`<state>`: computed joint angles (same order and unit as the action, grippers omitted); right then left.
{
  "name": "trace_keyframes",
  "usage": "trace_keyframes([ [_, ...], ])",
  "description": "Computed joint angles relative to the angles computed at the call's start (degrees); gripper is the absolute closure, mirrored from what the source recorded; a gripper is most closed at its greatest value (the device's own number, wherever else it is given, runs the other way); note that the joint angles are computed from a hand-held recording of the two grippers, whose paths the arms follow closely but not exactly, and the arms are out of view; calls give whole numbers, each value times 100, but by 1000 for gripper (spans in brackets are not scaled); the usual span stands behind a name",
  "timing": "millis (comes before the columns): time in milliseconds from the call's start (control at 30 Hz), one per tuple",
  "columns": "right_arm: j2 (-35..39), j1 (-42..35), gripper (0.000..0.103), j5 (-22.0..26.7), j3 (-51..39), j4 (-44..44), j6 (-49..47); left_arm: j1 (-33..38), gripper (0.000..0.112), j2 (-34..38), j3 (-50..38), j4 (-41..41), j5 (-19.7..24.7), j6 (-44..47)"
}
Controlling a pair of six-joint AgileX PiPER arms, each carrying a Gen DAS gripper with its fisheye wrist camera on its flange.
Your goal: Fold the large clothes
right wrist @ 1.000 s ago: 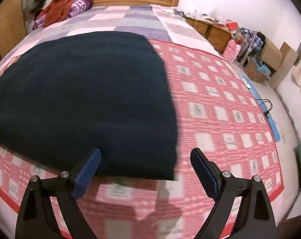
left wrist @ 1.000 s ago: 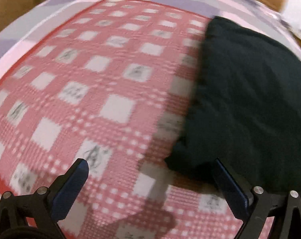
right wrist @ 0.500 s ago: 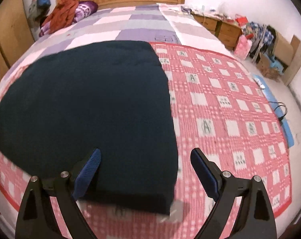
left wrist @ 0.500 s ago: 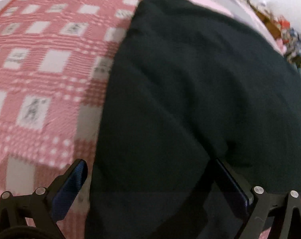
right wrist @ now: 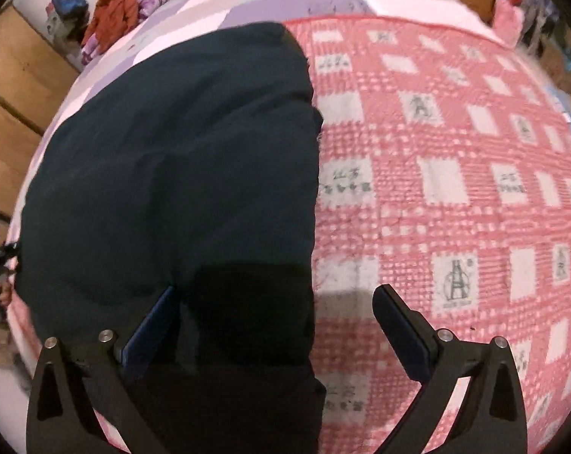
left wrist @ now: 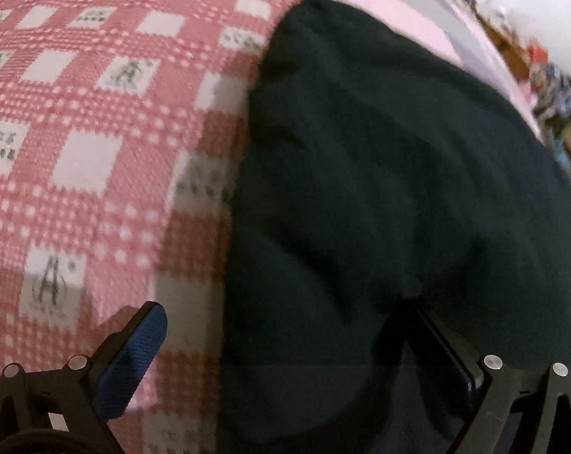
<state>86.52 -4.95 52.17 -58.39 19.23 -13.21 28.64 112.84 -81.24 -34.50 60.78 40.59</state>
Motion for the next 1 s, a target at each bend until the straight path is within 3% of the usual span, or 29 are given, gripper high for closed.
trace_keyframes([
  [100,224,-93,0,188,-200,186,-417,-198,9,656,-647,233,563,-321],
  [200,698,-368,0,530,-448,739,-779,-412,9,972,-973,403,747,-454],
  [300,1186,-620,0,814,-563,1323,-1102,-582,9,987,-1025,598,728,-704],
  [400,1229,-438,0,652,-530,1385,-1059,-815,9,1015,-1083,765,707,-939],
  [467,1258,-339,0,539,-475,1456,-939,-949,9,882,-871,881,445,-960],
  [500,1241,-288,0,467,-433,1455,-889,-1184,12,753,-716,1006,190,-1080],
  [533,1188,-197,1,396,-401,1395,-825,-1281,35,606,-547,984,41,-993],
  [567,1120,-137,22,364,-364,1435,-888,-1390,52,342,-314,837,-30,-800],
  [600,988,-58,36,377,-337,1512,-919,-1533,61,85,-18,920,-330,-784],
  [700,489,441,58,61,-188,1054,-425,-1671,75,-167,314,829,-652,-1034],
  [833,-110,927,72,-235,11,477,375,-1574,92,-689,626,499,-701,-918],
  [1000,-940,1471,79,-346,51,-130,1185,-1214,97,-1519,837,-22,-315,-620],
])
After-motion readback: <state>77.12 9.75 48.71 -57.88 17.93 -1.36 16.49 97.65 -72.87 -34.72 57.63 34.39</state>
